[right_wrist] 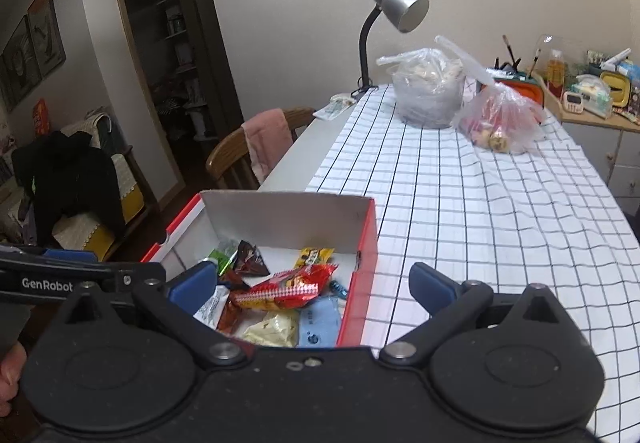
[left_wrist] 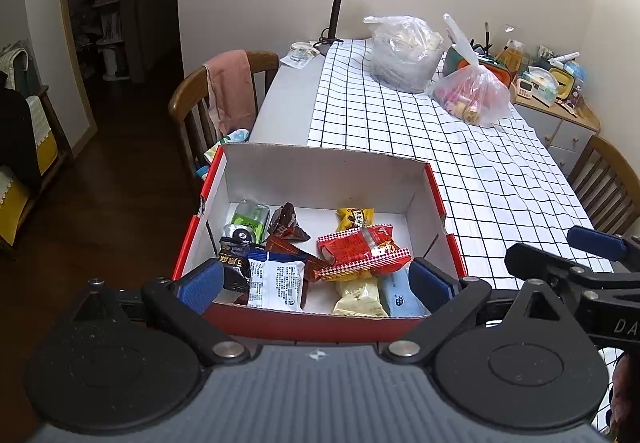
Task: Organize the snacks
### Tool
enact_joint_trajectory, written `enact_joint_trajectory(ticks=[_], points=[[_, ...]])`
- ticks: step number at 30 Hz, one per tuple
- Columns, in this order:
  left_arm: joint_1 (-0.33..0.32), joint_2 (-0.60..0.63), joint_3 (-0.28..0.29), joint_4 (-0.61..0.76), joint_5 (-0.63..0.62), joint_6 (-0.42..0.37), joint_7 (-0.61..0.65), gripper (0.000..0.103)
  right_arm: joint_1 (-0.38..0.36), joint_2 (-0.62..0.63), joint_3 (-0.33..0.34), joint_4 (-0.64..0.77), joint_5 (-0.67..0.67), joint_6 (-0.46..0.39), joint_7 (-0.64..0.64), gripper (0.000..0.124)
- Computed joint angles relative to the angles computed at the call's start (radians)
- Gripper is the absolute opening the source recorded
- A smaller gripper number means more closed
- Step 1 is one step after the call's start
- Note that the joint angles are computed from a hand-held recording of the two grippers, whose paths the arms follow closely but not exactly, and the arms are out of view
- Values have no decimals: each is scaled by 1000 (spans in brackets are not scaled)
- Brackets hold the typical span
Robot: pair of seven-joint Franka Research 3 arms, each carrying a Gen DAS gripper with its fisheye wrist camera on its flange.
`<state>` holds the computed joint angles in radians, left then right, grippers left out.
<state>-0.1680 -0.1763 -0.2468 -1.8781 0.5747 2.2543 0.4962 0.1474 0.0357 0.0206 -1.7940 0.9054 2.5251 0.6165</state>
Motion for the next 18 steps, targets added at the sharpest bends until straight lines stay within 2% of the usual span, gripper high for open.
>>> enact_joint_trajectory(ticks=[18], points=[[-12, -2, -13, 5, 32, -25, -20, 100, 3, -14, -4, -22, 10, 9, 1, 103]])
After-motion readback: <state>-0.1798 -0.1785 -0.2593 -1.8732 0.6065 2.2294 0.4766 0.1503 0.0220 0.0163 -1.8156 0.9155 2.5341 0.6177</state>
